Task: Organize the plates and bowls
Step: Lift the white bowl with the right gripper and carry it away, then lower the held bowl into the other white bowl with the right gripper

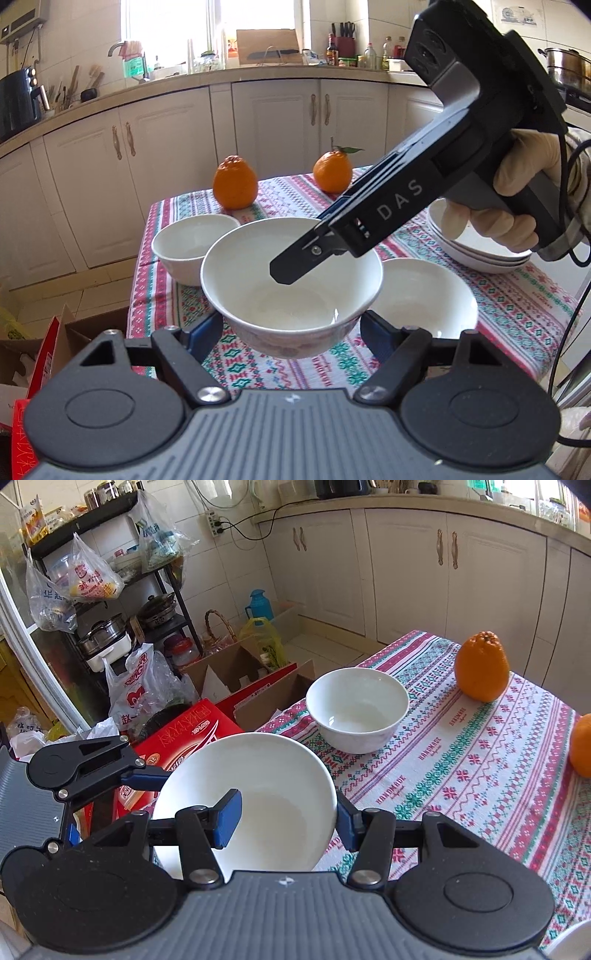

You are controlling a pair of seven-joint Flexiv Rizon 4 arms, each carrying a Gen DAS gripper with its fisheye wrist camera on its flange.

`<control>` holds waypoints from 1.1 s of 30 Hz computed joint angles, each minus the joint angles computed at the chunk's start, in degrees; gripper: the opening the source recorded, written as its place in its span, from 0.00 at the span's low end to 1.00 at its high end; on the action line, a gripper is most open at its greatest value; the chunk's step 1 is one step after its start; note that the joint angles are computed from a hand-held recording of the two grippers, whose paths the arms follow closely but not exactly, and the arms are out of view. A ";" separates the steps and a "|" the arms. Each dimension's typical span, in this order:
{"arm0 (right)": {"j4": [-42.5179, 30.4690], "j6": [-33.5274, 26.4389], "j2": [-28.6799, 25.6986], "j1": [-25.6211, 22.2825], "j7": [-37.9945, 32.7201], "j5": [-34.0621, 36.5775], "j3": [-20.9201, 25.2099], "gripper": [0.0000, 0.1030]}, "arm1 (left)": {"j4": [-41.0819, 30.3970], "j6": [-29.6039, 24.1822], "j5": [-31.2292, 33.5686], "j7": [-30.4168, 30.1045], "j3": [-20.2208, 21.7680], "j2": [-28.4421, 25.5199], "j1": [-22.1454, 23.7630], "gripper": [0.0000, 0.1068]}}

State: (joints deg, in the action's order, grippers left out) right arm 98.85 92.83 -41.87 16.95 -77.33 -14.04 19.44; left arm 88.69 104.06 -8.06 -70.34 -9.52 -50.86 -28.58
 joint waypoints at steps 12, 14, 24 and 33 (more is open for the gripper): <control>11.36 7.26 7.07 3.66 3.50 0.58 -7.24 0.57 | -1.31 -0.92 1.63 1.57 -2.42 -0.41 -0.79 0.76; 12.87 8.18 7.90 4.47 4.30 0.72 -8.54 0.57 | -1.87 -1.42 1.86 1.95 -3.08 -0.74 -0.72 0.76; 18.67 12.13 10.64 8.31 6.45 2.30 -13.77 0.57 | -3.46 -4.41 2.31 3.51 -6.11 -2.01 -0.13 0.76; 20.43 12.26 10.98 7.83 6.77 2.25 -13.92 0.57 | -4.77 -7.49 1.59 4.62 -7.13 -2.96 -0.17 0.76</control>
State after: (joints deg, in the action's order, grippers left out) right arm 119.27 105.10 -30.90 24.78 -70.56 -11.79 5.52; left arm 83.92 96.58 -6.48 -65.72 -16.64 -53.83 -28.75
